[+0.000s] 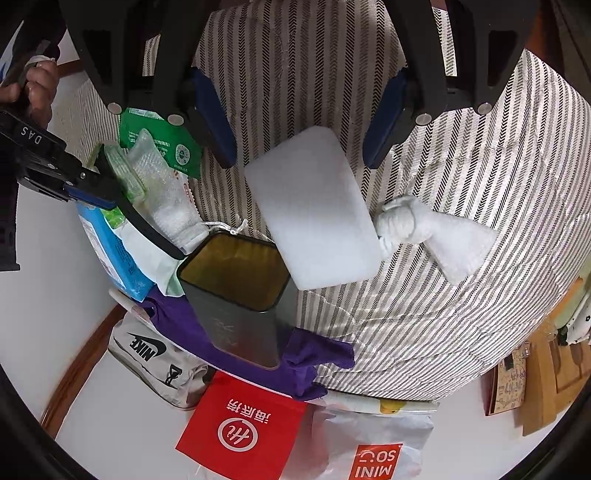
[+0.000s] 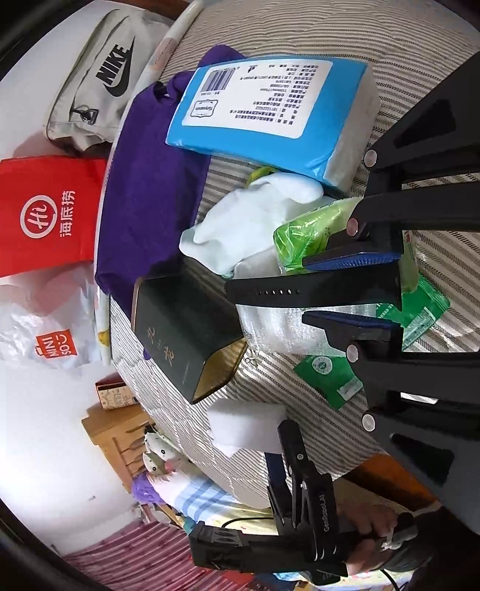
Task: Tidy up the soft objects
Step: 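Lift the sponge with the left tool while the right tool lifts the strap toward the purple towel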
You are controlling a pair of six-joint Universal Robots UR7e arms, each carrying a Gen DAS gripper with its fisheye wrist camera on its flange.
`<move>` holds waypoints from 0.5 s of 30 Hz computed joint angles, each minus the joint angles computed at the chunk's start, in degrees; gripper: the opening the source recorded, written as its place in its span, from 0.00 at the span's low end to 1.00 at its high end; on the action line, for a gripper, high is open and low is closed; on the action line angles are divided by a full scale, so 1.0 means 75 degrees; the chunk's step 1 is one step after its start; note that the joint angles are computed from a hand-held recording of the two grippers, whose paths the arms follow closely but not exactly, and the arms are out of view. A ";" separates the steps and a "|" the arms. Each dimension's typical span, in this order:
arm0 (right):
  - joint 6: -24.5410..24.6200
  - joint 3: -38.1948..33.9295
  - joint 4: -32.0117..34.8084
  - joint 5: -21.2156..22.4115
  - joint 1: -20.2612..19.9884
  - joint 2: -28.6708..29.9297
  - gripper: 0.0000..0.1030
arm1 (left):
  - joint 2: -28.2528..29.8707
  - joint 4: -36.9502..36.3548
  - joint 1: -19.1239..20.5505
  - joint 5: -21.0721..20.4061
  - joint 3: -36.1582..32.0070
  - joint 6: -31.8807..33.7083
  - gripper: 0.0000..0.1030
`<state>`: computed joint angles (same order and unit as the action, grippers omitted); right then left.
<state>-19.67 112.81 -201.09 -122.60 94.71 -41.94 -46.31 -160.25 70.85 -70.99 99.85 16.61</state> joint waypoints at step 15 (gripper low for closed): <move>-0.0384 -0.0265 -0.0012 -0.0520 0.0365 0.0260 0.30 | -0.0039 -0.0075 0.0047 -0.0007 0.0037 0.0061 0.66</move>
<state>-22.54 110.82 -201.18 -126.50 97.45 -39.99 -46.61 -160.82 71.20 -71.04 100.13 17.07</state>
